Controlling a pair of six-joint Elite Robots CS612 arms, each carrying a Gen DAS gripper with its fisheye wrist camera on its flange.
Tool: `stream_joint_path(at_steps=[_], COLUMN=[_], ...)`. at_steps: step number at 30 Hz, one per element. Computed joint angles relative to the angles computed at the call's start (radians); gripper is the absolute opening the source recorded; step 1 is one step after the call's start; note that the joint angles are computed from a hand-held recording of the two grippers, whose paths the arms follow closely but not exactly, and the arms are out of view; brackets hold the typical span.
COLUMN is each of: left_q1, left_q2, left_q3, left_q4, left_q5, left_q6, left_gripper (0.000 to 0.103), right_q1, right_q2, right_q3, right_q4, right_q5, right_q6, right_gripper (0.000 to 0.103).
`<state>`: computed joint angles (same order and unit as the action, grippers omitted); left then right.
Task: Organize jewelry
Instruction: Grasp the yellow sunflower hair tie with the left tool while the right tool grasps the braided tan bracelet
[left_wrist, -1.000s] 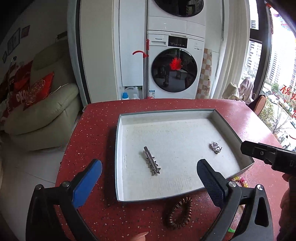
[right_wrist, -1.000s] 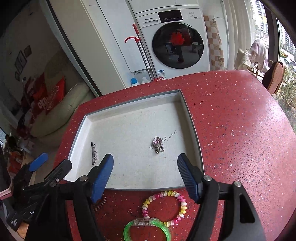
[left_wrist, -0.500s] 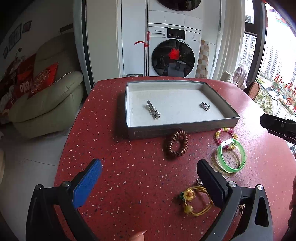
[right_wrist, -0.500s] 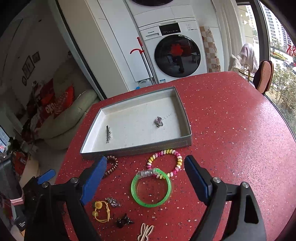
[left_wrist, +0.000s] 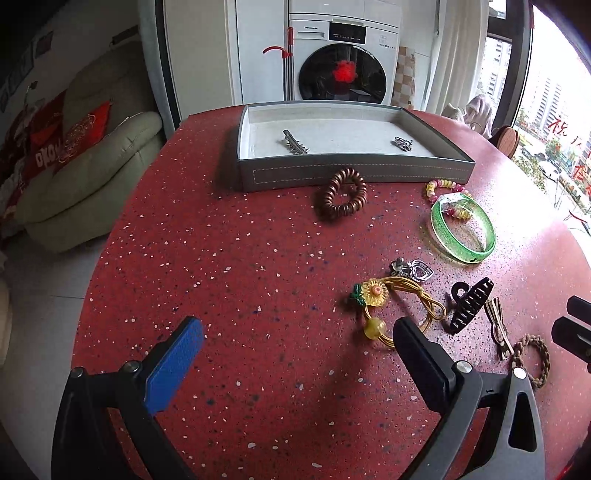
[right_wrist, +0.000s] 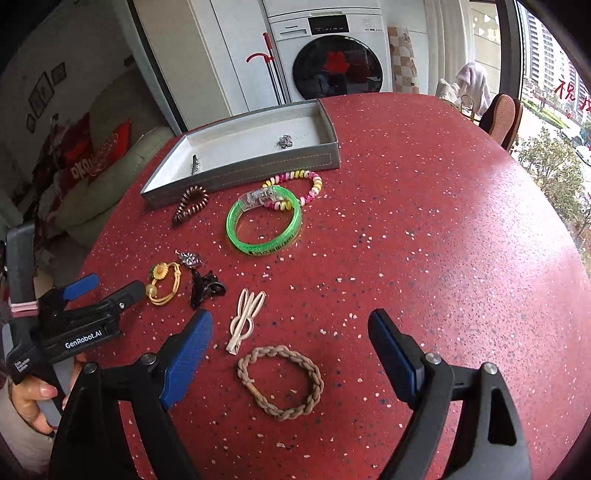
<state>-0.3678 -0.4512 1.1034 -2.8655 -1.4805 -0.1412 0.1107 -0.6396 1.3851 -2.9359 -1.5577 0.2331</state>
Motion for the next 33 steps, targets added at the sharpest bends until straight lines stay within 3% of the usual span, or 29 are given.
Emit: stream_joint_path(at_steps=[9,19,22,25,29,33], left_q1=[-0.004,-0.013,-0.013,-0.011,-0.016,-0.014], left_q2=[0.012,0.029,0.029,0.027,0.023,0.021], left_q3=[-0.031,-0.056,-0.055,-0.049,-0.041,-0.041], left_q4=[0.027,0.059,0.053,0.038,0.016,0.014], left_q5=[0.005,0.029,0.025,0.001,-0.007,-0.055], left_q6=[0.008,0.043,0.043,0.055,0.093,0.119], left_gripper=[0.103,0.103,0.103,0.103,0.086,0.058], right_q1=[-0.006,0.015,0.029,0.031,0.032,0.031], right_q2=[-0.014,0.004,0.01,0.008,0.006,0.002], right_q3=[0.055,0.026,0.017,0.023,0.024,0.026], right_q4=[-0.007,0.043,0.053,0.036,0.038,0.043], right_q5=[-0.037,-0.104,-0.15,-0.142,-0.134,-0.126], right_q6=[0.036,-0.03,-0.074,-0.097,-0.109,-0.112], right_gripper=[0.088,0.088,0.084,0.075,0.068,0.058])
